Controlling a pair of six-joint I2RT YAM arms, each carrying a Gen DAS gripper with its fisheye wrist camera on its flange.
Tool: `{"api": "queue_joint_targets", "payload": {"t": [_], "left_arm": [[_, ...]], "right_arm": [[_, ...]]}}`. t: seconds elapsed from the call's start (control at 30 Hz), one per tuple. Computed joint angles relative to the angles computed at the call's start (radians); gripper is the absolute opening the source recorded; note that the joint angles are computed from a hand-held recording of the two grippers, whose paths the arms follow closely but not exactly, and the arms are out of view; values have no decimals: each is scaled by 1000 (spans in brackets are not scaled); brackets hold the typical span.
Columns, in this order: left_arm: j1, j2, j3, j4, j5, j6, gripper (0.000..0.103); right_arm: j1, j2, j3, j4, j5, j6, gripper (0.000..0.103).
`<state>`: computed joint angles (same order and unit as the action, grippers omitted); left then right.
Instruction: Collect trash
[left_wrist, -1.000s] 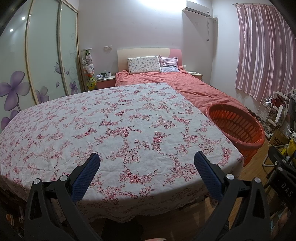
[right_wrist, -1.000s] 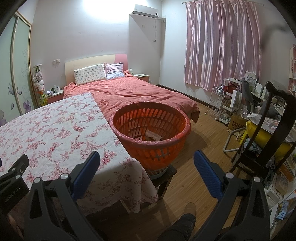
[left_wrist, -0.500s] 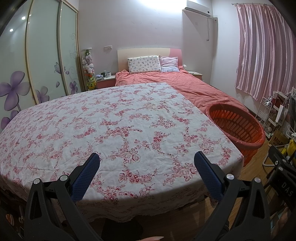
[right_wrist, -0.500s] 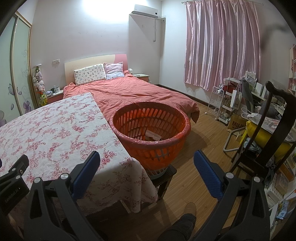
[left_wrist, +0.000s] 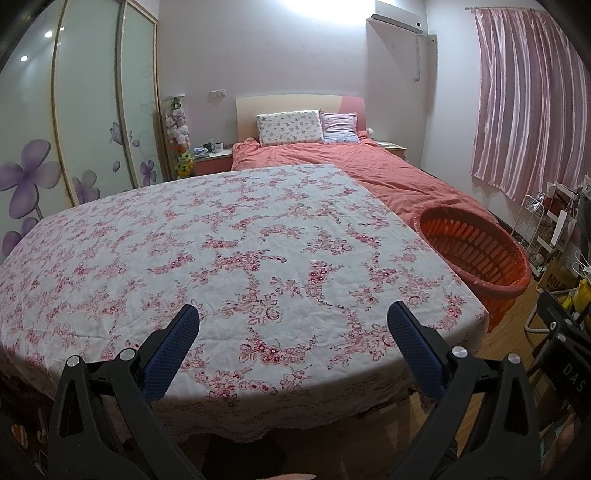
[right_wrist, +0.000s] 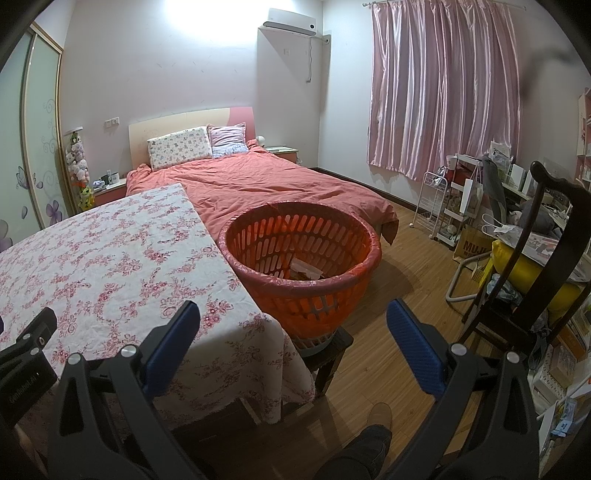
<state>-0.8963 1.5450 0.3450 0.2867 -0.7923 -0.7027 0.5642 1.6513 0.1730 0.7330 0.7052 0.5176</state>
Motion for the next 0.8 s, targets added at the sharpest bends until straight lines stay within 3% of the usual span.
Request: {"api": "queue_joint_targets", "payload": {"t": [0.8], "left_arm": [[7,-11,-8,0,5,5,100]], "right_arm": [[-3,2,0,4,-2,-2,99]]}}
